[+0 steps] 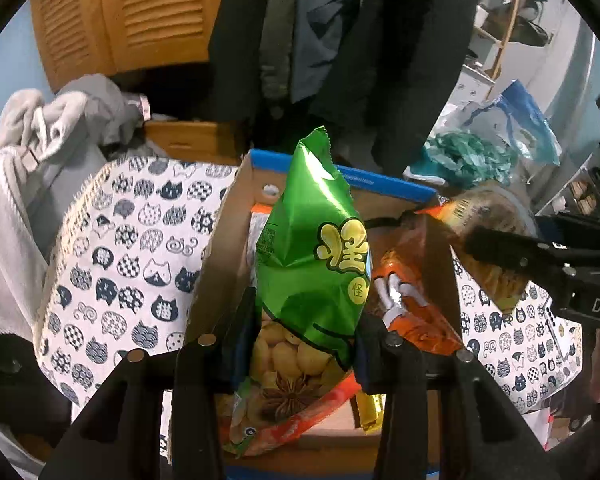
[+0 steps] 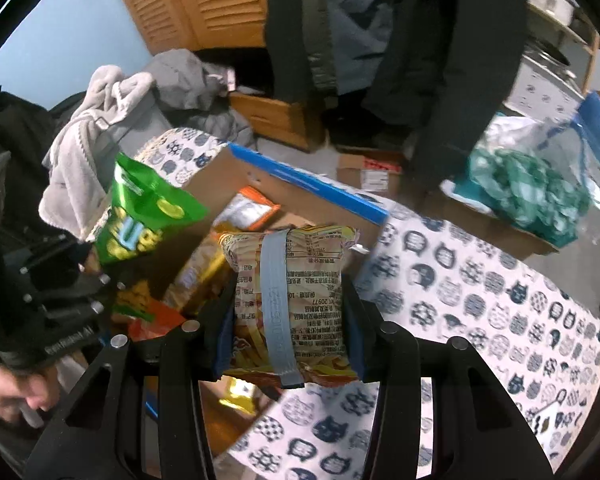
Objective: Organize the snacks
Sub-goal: 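Lift and carry both snacks over the cardboard box, then open both tools to drop the snacks into the box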
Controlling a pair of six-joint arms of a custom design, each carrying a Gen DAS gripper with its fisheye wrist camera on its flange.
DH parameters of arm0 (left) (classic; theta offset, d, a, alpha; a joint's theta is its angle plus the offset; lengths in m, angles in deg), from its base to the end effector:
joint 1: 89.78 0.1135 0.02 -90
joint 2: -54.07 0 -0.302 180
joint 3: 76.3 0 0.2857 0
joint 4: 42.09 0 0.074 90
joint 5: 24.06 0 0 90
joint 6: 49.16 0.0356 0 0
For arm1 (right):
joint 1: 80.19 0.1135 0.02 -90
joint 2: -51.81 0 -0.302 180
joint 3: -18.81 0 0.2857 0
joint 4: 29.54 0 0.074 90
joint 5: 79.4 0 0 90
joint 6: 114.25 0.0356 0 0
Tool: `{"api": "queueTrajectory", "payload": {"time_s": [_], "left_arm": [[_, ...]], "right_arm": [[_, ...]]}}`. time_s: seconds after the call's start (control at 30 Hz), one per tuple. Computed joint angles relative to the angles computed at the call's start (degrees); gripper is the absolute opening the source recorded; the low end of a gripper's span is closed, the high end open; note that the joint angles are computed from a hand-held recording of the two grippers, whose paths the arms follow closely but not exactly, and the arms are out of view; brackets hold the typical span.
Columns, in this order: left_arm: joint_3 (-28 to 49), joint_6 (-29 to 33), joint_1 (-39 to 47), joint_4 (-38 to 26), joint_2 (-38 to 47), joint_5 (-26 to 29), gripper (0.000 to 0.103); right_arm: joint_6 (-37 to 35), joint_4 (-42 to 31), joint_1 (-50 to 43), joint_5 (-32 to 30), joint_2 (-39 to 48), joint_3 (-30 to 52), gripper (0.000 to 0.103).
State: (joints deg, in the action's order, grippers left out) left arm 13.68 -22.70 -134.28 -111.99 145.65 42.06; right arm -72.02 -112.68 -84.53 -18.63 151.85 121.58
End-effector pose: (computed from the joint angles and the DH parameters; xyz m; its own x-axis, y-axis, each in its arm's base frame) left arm 0.2581 -0.2334 0.3064 -0.7931 -0.3683 -0.4851 -0.3608 0.9258 -0.1130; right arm 0.3758 -0.0111 0.3209 -0.6496 -0.5987 -0.4685 -0.7381 0.6442 0.2003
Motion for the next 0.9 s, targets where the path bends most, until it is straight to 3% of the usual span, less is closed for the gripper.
{"api": "queueTrajectory", "payload": {"time_s": [0.37,0.47,0.53,0.8,0.9], "left_arm": [[-5.09,-1.98,2.6,3.71,-2.22,3.24,0.044],[-4.67,-2.29,2.75,2.92,-1.93,3.22,0.056],[-3.7,-2.89,2.53,1.46,-1.38,2.45,0.069],[-0.57,-4.59,0.54,-3.11,-1.01,0.01,0.08],[1.98,-5.4,-1.04,-6.31,-0.19,-1.87,0.08]], "right_arm": [[6.51,4.89,9.48,4.78,0.75,-2.44,0.044],[7.65,6.11,10.82,6.26,1.58,-2.72,0.045],[8.33,5.69,11.16,5.98,2.46,-1.93,0.045],[8.68,4.79,8.83,2.91,1.23,0.5,0.065],[6.35,2.43,6.4,1.56,0.49,2.05,0.068]]}}
